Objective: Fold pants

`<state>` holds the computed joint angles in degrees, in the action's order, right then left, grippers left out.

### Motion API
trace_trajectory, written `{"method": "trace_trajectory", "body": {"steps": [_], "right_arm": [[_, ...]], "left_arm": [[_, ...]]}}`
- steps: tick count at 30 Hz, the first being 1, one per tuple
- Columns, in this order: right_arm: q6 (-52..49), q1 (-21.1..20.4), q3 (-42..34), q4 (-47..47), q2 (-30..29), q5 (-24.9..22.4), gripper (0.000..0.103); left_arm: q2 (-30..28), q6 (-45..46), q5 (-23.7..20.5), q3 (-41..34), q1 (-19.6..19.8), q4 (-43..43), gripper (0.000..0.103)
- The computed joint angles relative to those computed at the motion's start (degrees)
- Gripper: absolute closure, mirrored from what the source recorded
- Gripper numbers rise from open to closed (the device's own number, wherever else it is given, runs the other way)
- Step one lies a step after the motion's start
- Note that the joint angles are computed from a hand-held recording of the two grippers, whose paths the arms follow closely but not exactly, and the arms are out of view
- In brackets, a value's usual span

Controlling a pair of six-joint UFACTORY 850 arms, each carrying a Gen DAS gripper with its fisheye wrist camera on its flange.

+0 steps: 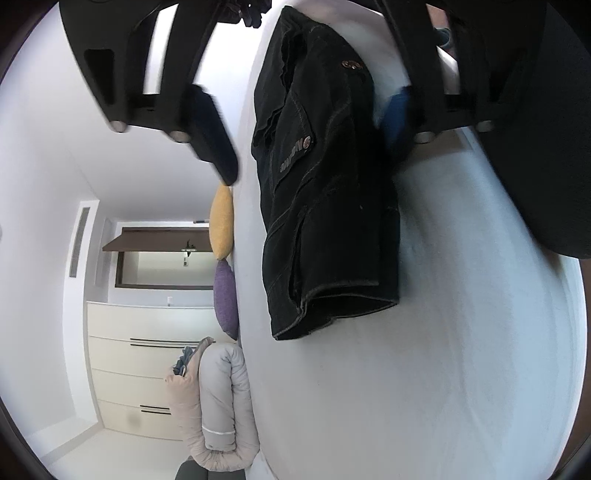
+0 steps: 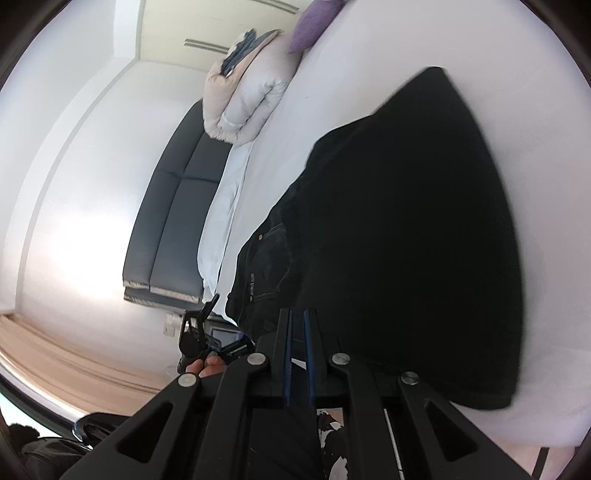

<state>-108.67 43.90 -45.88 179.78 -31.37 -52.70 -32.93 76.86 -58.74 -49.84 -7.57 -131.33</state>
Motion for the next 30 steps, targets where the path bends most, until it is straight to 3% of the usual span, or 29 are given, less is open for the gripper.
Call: {"method": "trace_trajectory", "body": {"steps": [4,8,12,21,23,25,30], "right_arm": [[-1.5,-1.0,-4.2,-3.9,-0.3,6.0,0.092],[-1.5,-2.4,-10.0,-9.3,-2.1,12.4,0.092],[2.5,-4.1,-18.1,-16.9,-6.1,18.5,0.092],[22.5,-7.6,-31.5,-33.2,-16.9,24.2,0.091],[23.2,-8.1,-32.0,-33.4,-18.1,21.9,0.095],[23.4,-8.1,-32.8,-33.5,-18.6,24.0,0.103],[21.5,-8.0,-32.0,-30.9,-19.0,23.6,0.103]], "left_arm": [[-0.6,0.2,-0.2,-0.8,-0.2,0.6,0.069],[-0.6,1.5,-0.1,-0.8,-0.4,0.3,0.075],[1.0,5.8,3.8,-0.8,-0.9,0.2,0.080],[6.1,17.8,15.5,-1.7,-4.1,-2.3,0.086],[7.0,20.8,18.3,-2.1,-5.2,-3.3,0.087],[8.0,24.0,20.8,-2.4,-6.4,-4.8,0.089],[11.4,39.2,28.4,-3.4,-10.5,-12.1,0.095]]}}
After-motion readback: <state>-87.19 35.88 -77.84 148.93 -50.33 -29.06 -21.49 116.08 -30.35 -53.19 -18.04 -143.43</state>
